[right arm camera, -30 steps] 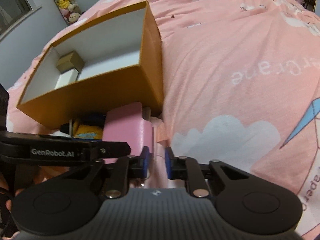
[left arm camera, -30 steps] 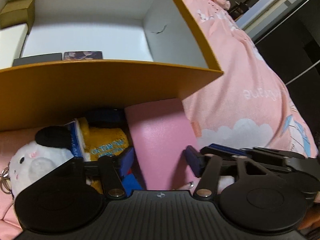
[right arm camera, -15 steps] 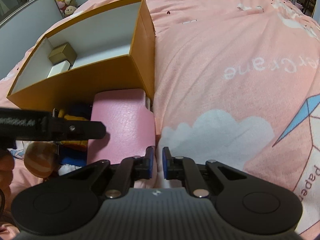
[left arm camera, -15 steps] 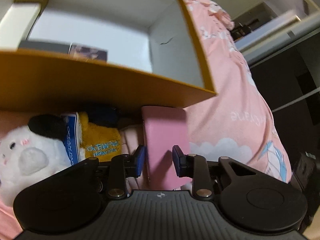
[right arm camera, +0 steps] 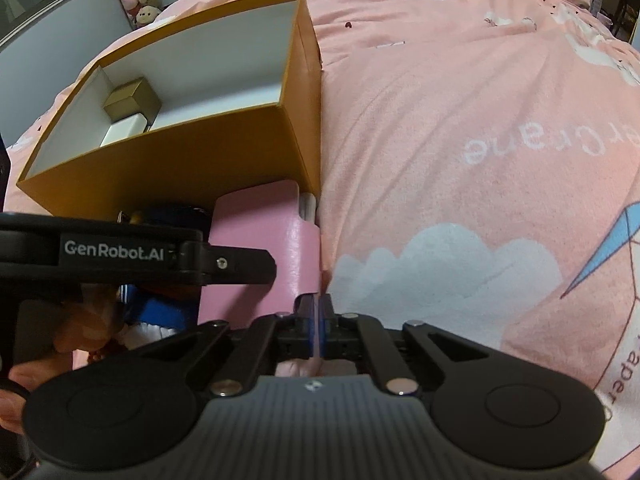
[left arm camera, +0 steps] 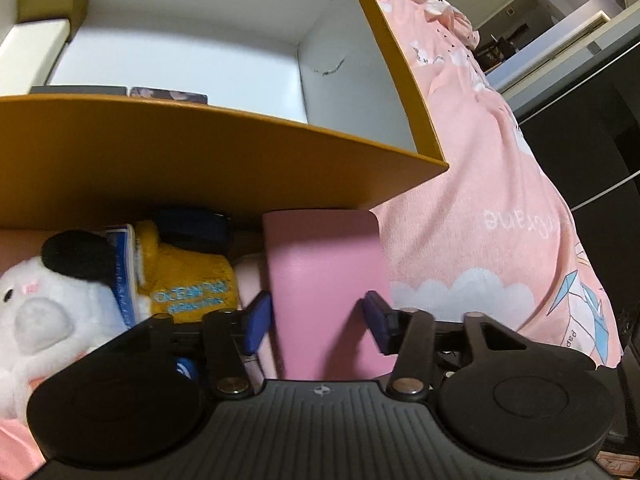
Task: Organize objects
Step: 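Reach both tools to the pile, grasp pink card case with left, then grasp the pink mini backpack with right while left lifts the pink card case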
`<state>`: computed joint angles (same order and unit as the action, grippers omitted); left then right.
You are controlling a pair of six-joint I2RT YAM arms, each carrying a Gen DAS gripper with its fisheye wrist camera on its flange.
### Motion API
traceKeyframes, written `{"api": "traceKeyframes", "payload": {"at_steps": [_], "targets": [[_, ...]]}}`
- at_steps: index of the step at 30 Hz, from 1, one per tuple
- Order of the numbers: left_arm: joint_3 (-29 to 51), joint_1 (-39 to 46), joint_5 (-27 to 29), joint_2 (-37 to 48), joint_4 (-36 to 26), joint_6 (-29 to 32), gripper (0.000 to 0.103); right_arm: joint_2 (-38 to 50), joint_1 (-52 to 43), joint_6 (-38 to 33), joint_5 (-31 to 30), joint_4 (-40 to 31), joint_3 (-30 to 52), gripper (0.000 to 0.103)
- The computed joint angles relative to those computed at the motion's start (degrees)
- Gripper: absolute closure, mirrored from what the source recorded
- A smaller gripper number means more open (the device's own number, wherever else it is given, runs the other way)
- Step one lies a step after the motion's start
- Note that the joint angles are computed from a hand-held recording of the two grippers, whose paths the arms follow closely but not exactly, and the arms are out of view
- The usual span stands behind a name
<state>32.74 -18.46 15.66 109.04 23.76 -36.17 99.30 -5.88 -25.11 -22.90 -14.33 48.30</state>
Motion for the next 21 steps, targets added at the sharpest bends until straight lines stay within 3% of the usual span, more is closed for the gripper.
{"api": "traceKeyframes", "payload": {"at_steps": [8, 11, 15, 21], "targets": [[-6.6, 0.7, -1.1, -8.7, 1.7, 1.7, 0.079, -1.7, 1.4, 0.2, 2.3, 0.8, -1.6, 0.101], [-8.4, 2.6, 2.3, -10.5, 2.4, 1.6, 0.081, -1.7, 0.9, -0.1, 1.4, 0.0, -1.6, 0.101], [-7.3, 4.8, 5.6, -4.2, 7.5, -2.6, 0.081, -1.0, 1.5, -0.3, 2.4, 0.6, -1.6, 0.101], [-4.4, 5.8, 7.1, 1.1, 8.3, -4.6, 0.071, -0.6, 1.7, -0.5, 2.7, 1.5, -1.6, 0.101]]}}
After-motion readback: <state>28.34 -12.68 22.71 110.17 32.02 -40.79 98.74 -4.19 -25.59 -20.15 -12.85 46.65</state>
